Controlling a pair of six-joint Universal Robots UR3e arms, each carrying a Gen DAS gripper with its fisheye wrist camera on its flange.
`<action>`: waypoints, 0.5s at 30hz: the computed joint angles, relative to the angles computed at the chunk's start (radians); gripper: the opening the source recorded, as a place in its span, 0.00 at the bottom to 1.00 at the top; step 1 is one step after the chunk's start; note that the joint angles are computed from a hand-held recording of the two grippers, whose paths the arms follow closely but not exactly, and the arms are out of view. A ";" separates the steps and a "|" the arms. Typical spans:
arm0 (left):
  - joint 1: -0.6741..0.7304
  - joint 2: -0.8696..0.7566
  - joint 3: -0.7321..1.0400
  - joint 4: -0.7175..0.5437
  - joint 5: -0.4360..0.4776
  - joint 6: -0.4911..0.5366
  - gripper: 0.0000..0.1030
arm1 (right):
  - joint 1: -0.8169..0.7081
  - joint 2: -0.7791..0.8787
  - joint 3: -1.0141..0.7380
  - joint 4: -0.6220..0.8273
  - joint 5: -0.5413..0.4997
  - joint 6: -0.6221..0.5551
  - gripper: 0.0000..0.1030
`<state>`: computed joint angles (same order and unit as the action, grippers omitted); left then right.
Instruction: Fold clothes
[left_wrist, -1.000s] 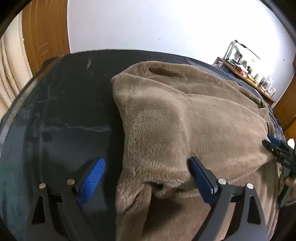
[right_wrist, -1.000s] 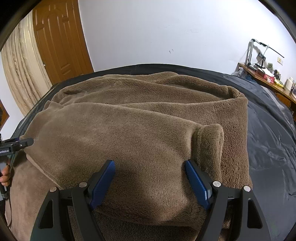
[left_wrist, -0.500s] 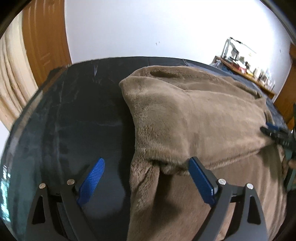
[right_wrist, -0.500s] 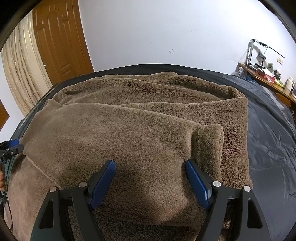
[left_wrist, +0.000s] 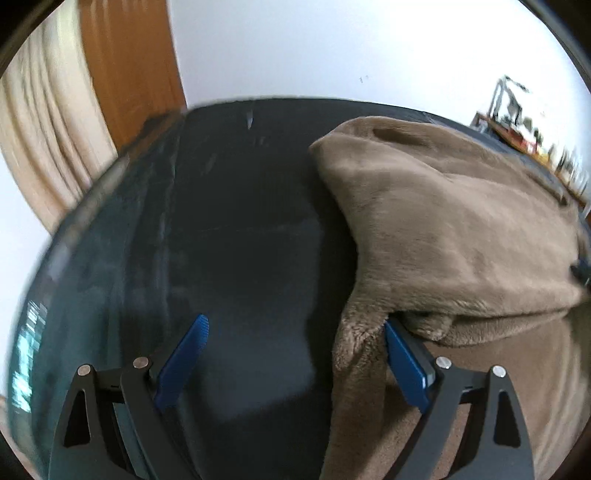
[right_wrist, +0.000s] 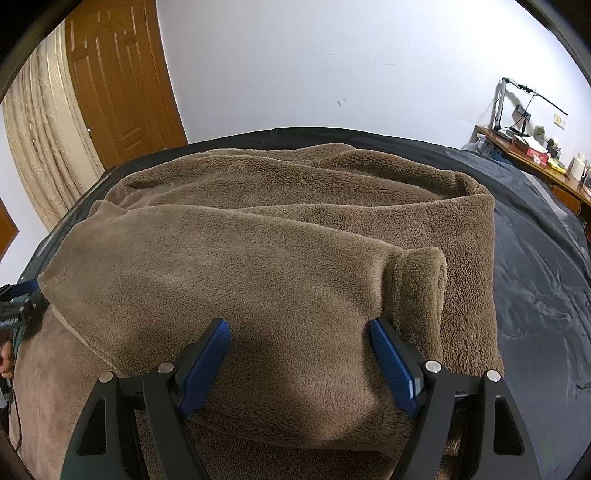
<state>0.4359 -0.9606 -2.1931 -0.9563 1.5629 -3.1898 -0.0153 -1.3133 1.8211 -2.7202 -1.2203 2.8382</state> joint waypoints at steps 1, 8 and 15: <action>0.004 0.004 -0.006 0.003 0.001 -0.002 0.92 | 0.001 0.000 -0.001 0.000 -0.001 0.001 0.78; 0.016 0.025 -0.029 0.012 0.007 -0.016 0.92 | 0.000 -0.001 0.000 0.001 0.001 0.001 0.78; -0.130 -0.058 0.020 0.055 0.158 -0.074 0.92 | 0.000 -0.003 0.001 0.001 0.000 0.001 0.78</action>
